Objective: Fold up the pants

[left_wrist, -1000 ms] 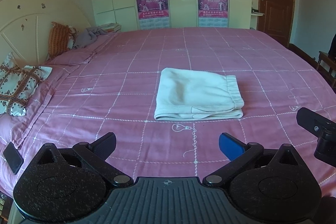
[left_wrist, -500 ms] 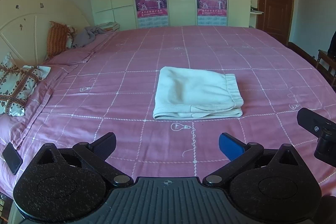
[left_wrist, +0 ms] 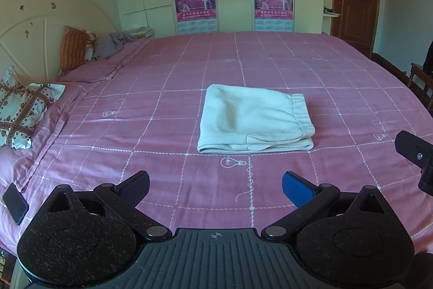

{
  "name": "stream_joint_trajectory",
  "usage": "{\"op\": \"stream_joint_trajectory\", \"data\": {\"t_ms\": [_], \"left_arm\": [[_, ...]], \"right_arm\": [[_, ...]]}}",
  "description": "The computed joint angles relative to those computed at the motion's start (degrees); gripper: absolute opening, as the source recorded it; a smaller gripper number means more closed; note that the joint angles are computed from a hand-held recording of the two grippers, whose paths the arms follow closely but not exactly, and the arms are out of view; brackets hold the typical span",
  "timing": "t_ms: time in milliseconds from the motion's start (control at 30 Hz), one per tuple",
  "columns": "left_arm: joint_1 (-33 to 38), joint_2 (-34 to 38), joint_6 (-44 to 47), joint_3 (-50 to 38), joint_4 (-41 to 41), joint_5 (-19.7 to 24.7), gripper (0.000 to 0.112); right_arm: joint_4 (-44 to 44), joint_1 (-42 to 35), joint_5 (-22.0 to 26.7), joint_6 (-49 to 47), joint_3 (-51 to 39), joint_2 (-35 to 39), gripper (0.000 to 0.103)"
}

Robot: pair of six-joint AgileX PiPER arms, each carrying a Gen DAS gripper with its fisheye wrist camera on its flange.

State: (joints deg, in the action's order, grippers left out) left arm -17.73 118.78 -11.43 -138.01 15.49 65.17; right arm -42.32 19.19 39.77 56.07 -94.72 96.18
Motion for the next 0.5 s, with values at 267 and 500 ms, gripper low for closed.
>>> {"op": "stream_joint_trajectory", "data": {"t_ms": [267, 500], "left_arm": [[-0.05, 0.66, 0.43, -0.89, -0.22, 0.18, 0.103], [1.21, -1.27, 2.87, 3.94, -3.18, -5.4, 0.103]], "right_arm": [[-0.26, 0.36, 0.3, 0.35, -0.24, 0.46, 0.103], [0.06, 0.12, 0.02, 0.2, -0.3, 0.67, 0.103]]}}
